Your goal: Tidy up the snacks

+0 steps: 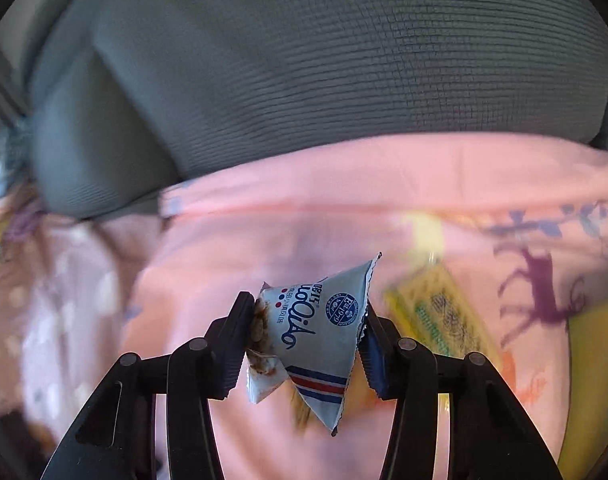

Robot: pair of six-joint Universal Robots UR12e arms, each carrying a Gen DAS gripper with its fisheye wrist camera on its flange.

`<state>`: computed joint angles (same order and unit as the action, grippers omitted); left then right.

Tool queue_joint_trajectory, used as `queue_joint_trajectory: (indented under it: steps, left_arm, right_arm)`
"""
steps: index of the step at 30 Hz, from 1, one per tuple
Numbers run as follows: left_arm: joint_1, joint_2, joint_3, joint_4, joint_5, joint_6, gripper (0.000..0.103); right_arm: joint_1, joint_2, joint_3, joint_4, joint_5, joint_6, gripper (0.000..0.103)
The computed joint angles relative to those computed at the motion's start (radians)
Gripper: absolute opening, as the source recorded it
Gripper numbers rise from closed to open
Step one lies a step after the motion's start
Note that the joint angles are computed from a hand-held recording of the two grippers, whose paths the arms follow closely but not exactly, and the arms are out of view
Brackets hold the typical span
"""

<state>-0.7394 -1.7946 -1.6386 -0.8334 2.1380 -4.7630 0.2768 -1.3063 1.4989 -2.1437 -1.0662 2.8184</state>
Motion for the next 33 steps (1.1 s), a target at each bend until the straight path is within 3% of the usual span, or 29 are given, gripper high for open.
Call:
queue_joint_trajectory:
  steps: [4, 8, 13, 16, 17, 19, 21, 24, 29, 33]
  left_arm:
    - [0.000, -0.010, 0.017, -0.032, -0.010, 0.002, 0.089]
    - [-0.001, -0.025, 0.036, -0.043, -0.019, 0.024, 0.089]
    - [0.006, -0.046, 0.053, -0.015, -0.066, 0.084, 0.089]
    - [0.005, -0.062, 0.069, -0.006, -0.087, 0.119, 0.089]
    - [0.004, -0.066, 0.072, 0.004, -0.094, 0.131, 0.089]
    - [0.005, -0.073, 0.074, 0.042, -0.119, 0.159, 0.089]
    - [0.006, -0.080, 0.071, 0.096, -0.156, 0.190, 0.091]
    - [0.005, -0.096, 0.080, 0.147, -0.199, 0.244, 0.098]
    - [0.000, -0.132, 0.106, 0.226, -0.257, 0.309, 0.098]
    - [0.003, -0.159, 0.123, 0.278, -0.302, 0.341, 0.093]
  right_arm:
    - [-0.038, -0.066, 0.072, 0.125, 0.014, -0.102, 0.051]
    - [-0.073, -0.091, 0.113, 0.208, 0.016, -0.124, 0.051]
    - [-0.092, -0.101, 0.135, 0.221, -0.021, -0.148, 0.054]
    - [-0.110, -0.105, 0.151, 0.180, -0.026, -0.130, 0.082]
    - [-0.116, -0.114, 0.165, 0.129, -0.041, -0.103, 0.084]
    - [-0.125, -0.125, 0.175, 0.066, -0.061, -0.074, 0.084]
    - [-0.137, -0.130, 0.176, 0.056, -0.026, -0.064, 0.084]
    - [-0.163, -0.129, 0.166, 0.092, 0.041, -0.051, 0.084]
    - [-0.161, -0.120, 0.162, 0.121, 0.063, -0.045, 0.084]
    - [-0.154, -0.096, 0.138, 0.215, 0.076, -0.067, 0.084]
